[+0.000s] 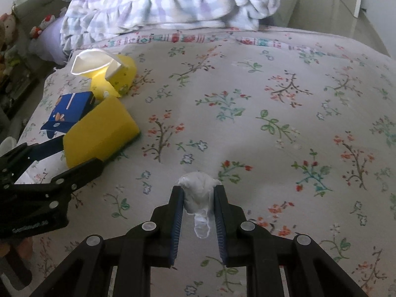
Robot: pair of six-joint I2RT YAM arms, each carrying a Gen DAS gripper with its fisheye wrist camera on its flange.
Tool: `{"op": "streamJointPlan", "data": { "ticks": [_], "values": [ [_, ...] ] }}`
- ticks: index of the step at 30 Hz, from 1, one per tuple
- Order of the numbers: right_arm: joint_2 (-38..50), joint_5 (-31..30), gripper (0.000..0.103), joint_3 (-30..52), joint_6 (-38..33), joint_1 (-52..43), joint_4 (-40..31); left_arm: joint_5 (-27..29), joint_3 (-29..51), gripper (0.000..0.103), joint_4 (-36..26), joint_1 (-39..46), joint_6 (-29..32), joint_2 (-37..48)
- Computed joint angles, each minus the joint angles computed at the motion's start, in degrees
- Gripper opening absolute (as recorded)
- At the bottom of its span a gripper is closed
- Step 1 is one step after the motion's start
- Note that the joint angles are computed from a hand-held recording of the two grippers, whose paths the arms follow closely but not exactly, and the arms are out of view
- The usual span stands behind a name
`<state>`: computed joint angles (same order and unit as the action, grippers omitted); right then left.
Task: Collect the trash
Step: 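Grasp the white tissue with the right tool while the left tool grasps the yellow sponge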
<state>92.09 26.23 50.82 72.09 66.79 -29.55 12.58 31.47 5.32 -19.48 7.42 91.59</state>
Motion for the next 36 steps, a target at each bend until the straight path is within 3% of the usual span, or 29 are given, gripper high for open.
{"op": "streamJointPlan", "data": {
  "ticks": [6, 9, 21, 36],
  "values": [
    [-0.55, -0.06, 0.022, -0.64, 0.35, -0.22, -0.30, -1.71, -0.26, 0.064, 1.50, -1.24, -0.31, 0.88],
    [-0.66, 0.25, 0.022, -0.29, 0.32, -0.12, -0.75, -1.39, -0.74, 0.061, 0.88, -0.99, -0.47, -0.35],
    [-1.02, 1.74, 0.022, 3.07, 0.78, 2.00, -1.82, 1.59, -3.93, 0.061, -7.36, 2.25, 0.44, -12.22],
    [4.76, 2.84, 0.022, 13.08, -1.12, 4.51, -3.71, 6.44, -4.42, 0.061, -21.40, 17.22, 9.53, -24.73]
  ]
}}
